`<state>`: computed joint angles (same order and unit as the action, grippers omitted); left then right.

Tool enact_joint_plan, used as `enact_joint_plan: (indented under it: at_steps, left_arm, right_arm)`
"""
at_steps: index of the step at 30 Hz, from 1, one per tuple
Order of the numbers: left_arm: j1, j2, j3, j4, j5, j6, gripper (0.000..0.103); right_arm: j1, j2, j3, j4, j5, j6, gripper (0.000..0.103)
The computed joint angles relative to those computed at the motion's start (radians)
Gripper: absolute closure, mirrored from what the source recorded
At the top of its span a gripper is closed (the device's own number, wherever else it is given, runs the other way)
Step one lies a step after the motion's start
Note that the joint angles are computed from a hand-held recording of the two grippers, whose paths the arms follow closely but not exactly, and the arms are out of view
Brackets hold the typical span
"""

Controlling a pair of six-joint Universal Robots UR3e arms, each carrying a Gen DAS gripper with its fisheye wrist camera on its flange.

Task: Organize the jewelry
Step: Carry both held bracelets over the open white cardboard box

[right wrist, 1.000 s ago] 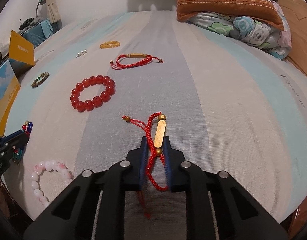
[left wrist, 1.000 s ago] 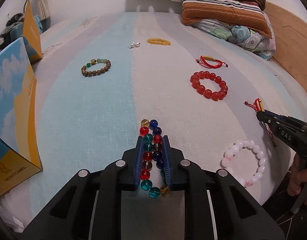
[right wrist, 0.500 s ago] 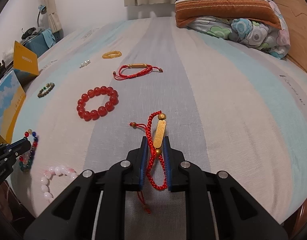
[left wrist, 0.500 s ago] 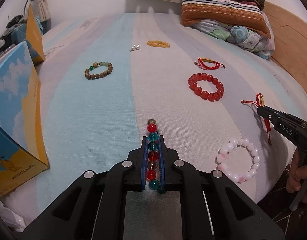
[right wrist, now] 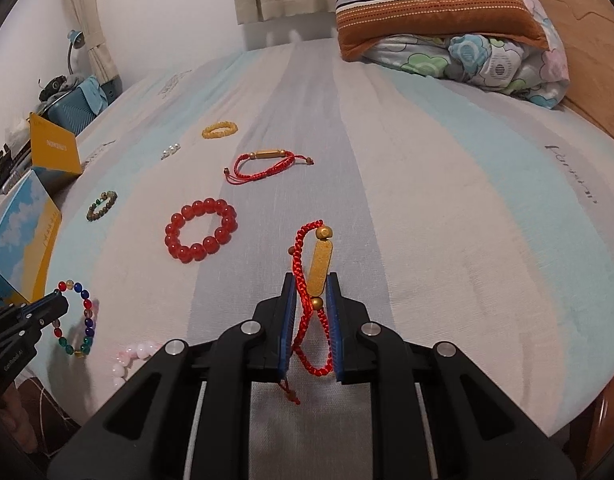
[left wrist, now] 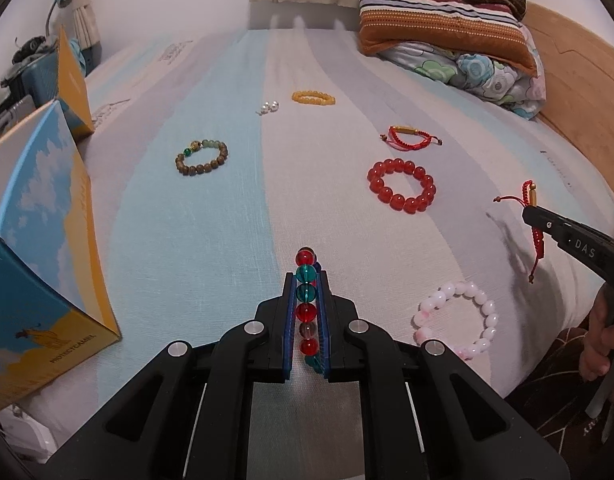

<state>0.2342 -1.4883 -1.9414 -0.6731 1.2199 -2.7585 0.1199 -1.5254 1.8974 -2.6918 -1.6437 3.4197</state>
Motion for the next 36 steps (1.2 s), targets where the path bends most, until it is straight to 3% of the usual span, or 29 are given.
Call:
enact_joint_plan:
  at_steps: [13, 21, 36]
  left_arm:
    - [0.029, 0.045, 0.132, -0.198, -0.014, 0.002, 0.094]
    - [0.046, 0.036, 0.254, -0.301, -0.014, 0.012, 0.094]
    - [0.175, 0.044, 0.451, -0.491, -0.072, 0.068, 0.094]
  right_arm:
    - [0.034, -0.032, -0.118, 0.161, -0.019, 0.021, 0.089]
    - [0.103, 0.019, -0.280, 0.267, -0.080, 0.036, 0.089]
    - [0.252, 0.238, -0.760, 0.507, -0.148, 0.048, 0.089]
